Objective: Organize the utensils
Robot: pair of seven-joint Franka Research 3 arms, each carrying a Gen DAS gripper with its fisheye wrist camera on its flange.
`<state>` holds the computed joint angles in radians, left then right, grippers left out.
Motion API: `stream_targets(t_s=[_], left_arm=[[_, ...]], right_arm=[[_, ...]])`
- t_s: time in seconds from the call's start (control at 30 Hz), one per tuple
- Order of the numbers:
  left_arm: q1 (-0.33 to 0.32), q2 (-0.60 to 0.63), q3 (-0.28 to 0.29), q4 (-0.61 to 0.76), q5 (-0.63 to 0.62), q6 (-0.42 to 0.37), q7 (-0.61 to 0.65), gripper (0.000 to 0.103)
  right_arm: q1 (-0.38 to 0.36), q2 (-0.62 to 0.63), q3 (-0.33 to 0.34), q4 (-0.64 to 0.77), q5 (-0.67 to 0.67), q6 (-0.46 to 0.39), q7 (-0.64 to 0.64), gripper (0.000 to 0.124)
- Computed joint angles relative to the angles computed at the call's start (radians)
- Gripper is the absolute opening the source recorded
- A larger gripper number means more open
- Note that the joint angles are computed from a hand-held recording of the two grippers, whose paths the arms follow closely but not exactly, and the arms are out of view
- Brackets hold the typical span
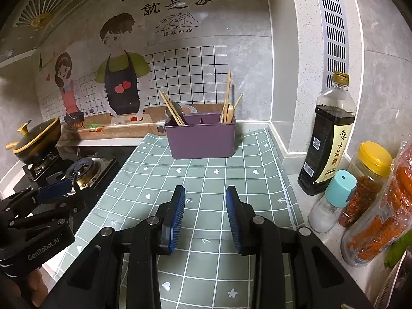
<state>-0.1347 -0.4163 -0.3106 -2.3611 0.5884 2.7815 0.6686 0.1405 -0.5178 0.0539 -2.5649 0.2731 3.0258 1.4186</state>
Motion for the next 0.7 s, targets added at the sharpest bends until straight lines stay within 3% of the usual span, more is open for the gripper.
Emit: stream_targets(t_s=[0.7], left_arm=[[-0.009,-0.002,0.009,-0.008,-0.023,0.007,0.016,0.053]], right_arm=[[0.011,-0.003,-0.011,-0.003,0.006,-0.005,-0.006,0.031]])
